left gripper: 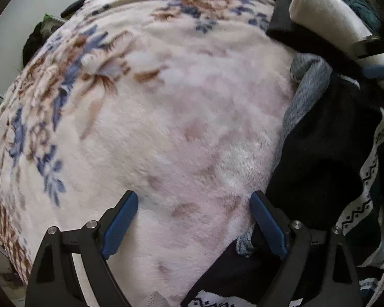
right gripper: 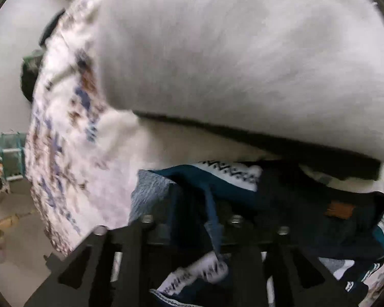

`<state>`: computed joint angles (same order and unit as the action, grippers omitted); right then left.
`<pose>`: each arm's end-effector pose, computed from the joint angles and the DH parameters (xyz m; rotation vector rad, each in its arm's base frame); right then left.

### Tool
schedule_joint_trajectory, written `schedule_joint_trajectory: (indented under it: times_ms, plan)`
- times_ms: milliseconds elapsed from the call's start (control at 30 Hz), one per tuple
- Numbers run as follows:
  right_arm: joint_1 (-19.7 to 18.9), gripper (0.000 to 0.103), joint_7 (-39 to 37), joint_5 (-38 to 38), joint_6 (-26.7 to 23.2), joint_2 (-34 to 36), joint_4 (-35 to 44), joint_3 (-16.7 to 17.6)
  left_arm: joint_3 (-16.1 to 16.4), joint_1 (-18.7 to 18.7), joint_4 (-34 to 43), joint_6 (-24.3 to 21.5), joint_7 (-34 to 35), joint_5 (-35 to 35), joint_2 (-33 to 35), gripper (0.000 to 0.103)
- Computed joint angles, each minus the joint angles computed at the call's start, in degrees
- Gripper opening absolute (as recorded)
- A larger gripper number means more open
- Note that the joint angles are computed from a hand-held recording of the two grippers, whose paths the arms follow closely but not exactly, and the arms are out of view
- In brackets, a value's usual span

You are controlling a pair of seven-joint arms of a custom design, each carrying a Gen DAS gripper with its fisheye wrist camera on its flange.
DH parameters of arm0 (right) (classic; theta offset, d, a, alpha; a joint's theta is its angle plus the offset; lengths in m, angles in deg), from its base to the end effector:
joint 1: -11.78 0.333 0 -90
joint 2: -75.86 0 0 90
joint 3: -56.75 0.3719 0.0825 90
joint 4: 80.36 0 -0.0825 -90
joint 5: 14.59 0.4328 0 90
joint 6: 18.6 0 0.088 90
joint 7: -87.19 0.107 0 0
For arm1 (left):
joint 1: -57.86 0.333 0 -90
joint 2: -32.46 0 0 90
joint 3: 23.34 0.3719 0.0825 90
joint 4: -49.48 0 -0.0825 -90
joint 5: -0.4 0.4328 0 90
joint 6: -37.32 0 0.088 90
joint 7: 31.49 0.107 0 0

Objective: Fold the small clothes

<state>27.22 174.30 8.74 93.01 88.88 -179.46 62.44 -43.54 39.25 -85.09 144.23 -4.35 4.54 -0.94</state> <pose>0.6314 0.2669 0.4888 -2.2827 1.7490 0.4798 0.3093 -0.2725 0.5734 -2.4417 1.5342 -0.1287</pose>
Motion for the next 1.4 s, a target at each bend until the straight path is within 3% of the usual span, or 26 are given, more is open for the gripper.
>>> schedule_joint_trajectory:
  times_ms: [67,167,300,333,400,433,500,533,600,633,667,833,967,1033,1133,1167,1233,1300,1400]
  plan:
    - [-1.1,0.054,-3.5,1.2,0.9,-2.7,-2.4,-0.3,-0.4,0.5,0.7,-0.1,-0.8,1.0,-0.4,0.090]
    - [-2.8,0.055,-7.4,2.1,-6.4,-2.8,-2.7,-1.2,-0.3,1.0,1.7,0.6,-1.2,1.6,-0.1,0.090]
    - [-3.1,0.055,-11.6,2.0,-11.1,-3.2,-6.0,-1.2,-0.7,1.8,4.3,0.9,-0.4,4.1,3.1,0.090]
    - [-2.8,0.055,-12.6,1.9,-9.7,-4.0,-7.8,-1.1,-0.7,1.9,5.1,0.9,-0.1,4.6,4.0,0.090]
    - [-1.2,0.035,-11.6,-4.2,-4.0,-6.2,-11.7,-1.2,-1.1,1.9,6.7,0.4,0.6,6.3,5.5,0.090]
    - [-0.5,0.031,-8.2,-7.5,-1.4,-6.8,-12.9,-1.4,-1.1,1.8,7.2,0.3,1.1,6.9,5.9,0.090]
    - [-1.3,0.031,-3.1,-6.9,3.3,-9.5,-15.6,-2.6,-0.7,1.7,7.9,0.3,2.4,7.7,6.2,0.090]
    - [-2.2,0.033,-1.7,-5.0,4.4,-11.1,-16.7,-3.4,-0.9,1.7,8.6,0.1,3.0,8.5,6.6,0.090]
    - [-4.6,0.049,-0.4,-0.5,6.1,-16.3,-20.3,-5.3,-0.9,1.6,9.9,0.4,4.4,9.6,7.7,0.090]
    - [-5.5,0.061,0.5,-0.9,6.5,-18.7,-22.0,-6.0,-1.0,1.6,10.7,0.5,5.1,10.3,8.4,0.090]
    - [-6.7,0.064,1.8,-3.3,7.0,-22.1,-24.4,-6.7,-1.0,1.6,11.3,0.9,5.8,11.0,9.3,0.090]
    - [-9.1,0.064,-0.8,-12.0,1.3,-29.0,-30.4,-8.0,-1.2,1.8,15.7,0.9,9.5,15.4,16.4,0.090]
    - [-7.4,0.064,-8.4,-17.4,-0.8,-29.2,-33.5,-6.4,-0.4,1.4,17.1,-0.7,10.0,17.6,19.1,0.090]
    - [-6.9,0.064,-8.1,-20.7,3.8,-29.0,-35.5,-4.8,-0.3,1.1,17.4,-1.4,9.6,18.4,19.0,0.090]
    - [-8.0,0.064,1.7,-26.0,11.1,-26.4,-36.1,-3.3,-0.7,0.4,18.2,-2.8,8.8,19.3,18.1,0.090]
    - [-8.2,0.064,3.9,-25.2,11.6,-25.5,-35.3,-3.8,-0.9,0.2,18.6,-3.1,8.8,19.4,17.8,0.090]
    - [-7.6,0.064,3.2,-18.6,12.4,-26.0,-34.6,-5.9,-1.7,-0.5,19.8,-4.4,8.3,19.7,17.3,0.090]
    - [-7.2,0.064,1.5,-16.7,11.7,-27.5,-34.4,-6.4,-2.2,-1.5,20.7,-4.3,7.9,18.6,16.6,0.090]
    - [-5.3,0.064,-5.5,-9.4,2.4,-28.8,-33.1,-8.0,-3.1,-3.7,23.1,-3.3,9.9,15.4,18.4,0.090]
